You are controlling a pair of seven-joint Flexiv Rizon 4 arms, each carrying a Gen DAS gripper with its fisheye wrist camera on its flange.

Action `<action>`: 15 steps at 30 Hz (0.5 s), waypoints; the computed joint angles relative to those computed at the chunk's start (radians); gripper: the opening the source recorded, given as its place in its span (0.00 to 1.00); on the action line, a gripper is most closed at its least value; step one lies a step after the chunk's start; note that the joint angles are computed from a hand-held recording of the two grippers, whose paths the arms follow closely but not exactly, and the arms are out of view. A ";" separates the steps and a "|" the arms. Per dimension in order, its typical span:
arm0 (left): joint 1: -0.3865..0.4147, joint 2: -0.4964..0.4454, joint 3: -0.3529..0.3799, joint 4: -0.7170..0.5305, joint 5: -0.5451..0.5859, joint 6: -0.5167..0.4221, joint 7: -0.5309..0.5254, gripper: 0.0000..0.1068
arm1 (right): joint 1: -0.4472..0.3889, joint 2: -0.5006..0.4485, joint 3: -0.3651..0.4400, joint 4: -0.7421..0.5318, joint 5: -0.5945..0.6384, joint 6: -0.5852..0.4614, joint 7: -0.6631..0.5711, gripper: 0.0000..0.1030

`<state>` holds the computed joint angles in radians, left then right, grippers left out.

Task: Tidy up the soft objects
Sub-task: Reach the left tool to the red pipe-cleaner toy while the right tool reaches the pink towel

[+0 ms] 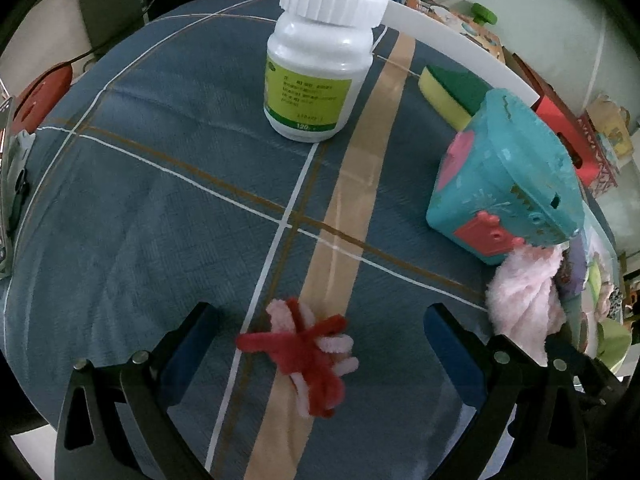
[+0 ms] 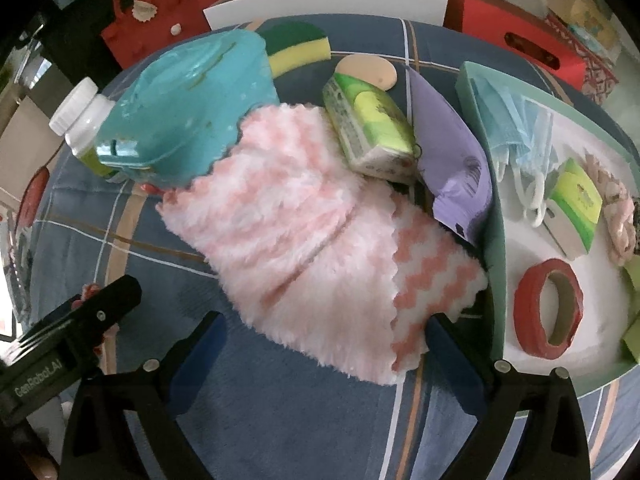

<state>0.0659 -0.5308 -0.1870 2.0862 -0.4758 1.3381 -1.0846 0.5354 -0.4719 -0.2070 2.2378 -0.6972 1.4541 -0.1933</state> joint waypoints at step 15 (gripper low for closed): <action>-0.080 -0.043 0.077 -0.066 0.122 -0.031 -0.083 0.96 | 0.066 -0.059 -0.108 -0.024 -0.136 0.037 0.129 0.79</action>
